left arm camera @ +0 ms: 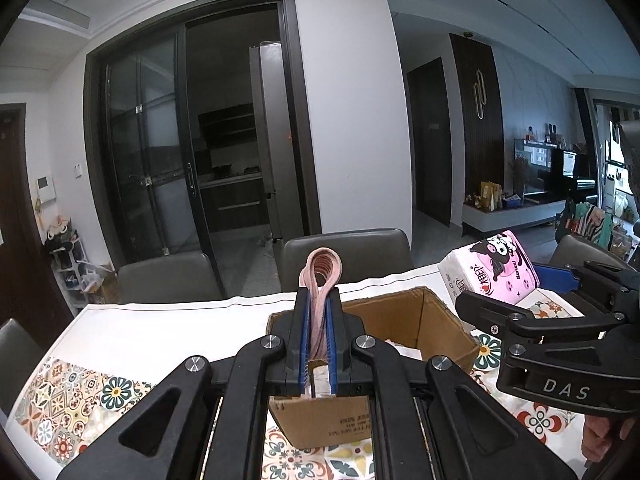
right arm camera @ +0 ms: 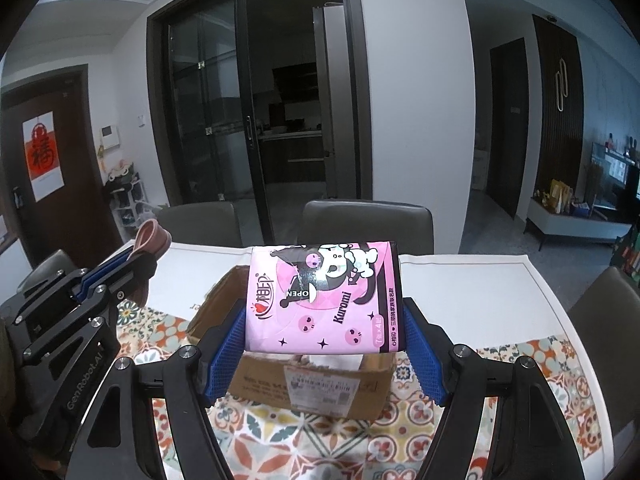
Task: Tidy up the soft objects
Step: 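Lift and carry the ring and Kuromi pack over the box with both tools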
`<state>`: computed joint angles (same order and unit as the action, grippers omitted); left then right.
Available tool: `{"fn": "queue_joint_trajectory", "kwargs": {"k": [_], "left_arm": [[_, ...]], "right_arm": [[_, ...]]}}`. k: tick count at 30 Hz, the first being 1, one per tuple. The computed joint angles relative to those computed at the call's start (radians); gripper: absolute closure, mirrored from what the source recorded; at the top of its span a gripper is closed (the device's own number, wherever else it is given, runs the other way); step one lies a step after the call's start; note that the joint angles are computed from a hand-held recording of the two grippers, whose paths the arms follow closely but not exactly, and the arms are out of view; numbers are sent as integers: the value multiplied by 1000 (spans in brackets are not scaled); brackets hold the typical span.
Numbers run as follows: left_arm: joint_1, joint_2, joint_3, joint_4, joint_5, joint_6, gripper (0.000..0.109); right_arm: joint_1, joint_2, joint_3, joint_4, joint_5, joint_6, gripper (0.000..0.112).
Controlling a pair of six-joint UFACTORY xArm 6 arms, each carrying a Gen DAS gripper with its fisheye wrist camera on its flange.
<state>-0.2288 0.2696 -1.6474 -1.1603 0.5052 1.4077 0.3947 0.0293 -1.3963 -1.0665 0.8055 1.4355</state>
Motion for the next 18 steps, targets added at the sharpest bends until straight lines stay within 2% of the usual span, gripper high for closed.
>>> {"fn": "queue_joint_trajectory", "kwargs": {"k": [10,18], "left_arm": [[-22,123,-128,140,5,-130,99],[-42,247,-266,295,48,-281,99]], "right_arm": [[-61,80,-66,84,-53,-84,38],[-118,150,-113,191,-97,-175,38]]}}
